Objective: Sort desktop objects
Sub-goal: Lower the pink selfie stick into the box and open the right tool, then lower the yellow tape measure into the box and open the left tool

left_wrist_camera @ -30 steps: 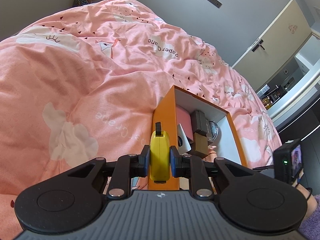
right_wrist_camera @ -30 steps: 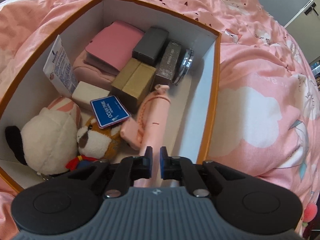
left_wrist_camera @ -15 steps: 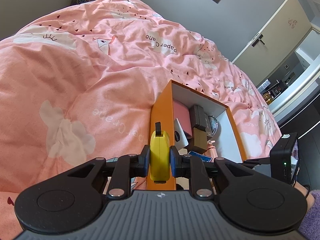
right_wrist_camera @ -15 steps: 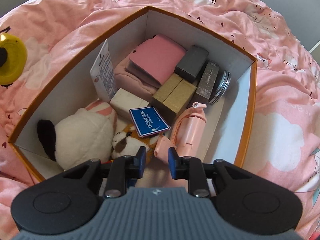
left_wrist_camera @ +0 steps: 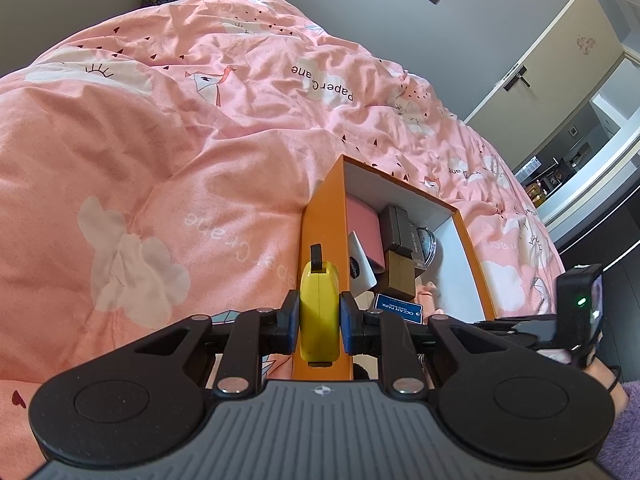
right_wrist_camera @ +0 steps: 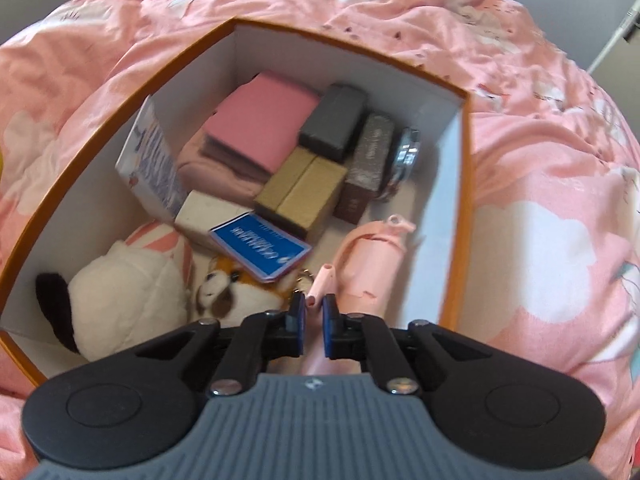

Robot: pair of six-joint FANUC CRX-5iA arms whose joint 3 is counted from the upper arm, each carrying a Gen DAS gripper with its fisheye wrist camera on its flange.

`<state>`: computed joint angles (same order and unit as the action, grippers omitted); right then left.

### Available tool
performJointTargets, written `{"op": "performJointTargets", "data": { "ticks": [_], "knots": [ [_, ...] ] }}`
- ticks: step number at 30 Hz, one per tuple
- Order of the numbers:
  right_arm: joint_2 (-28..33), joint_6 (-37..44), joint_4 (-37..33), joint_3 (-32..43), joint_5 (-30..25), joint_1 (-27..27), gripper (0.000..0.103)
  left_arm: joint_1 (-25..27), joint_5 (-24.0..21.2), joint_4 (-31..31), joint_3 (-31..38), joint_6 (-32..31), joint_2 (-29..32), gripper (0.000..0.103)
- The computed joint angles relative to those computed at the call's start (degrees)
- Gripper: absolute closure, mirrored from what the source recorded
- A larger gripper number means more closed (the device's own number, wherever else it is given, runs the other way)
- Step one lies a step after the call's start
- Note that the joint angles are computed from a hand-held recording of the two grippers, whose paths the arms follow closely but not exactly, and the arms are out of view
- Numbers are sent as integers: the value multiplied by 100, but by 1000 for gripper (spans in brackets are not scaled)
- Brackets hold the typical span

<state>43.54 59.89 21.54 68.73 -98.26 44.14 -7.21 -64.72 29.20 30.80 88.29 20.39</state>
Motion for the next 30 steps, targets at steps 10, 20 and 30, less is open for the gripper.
{"op": "performJointTargets", "data": {
  "ticks": [10,20,30],
  "knots": [
    [240,-60,-87,606,-508,19,95,-78,-13,173,30,-242,29,80],
    [-505,-25,358,-653,377,104,93,-200,-48,643,115,-589,163,80],
    [-1721,-1037,1133,-2924,1984,176,93,-512,-428,659,1140,-545,874,80]
  ]
}}
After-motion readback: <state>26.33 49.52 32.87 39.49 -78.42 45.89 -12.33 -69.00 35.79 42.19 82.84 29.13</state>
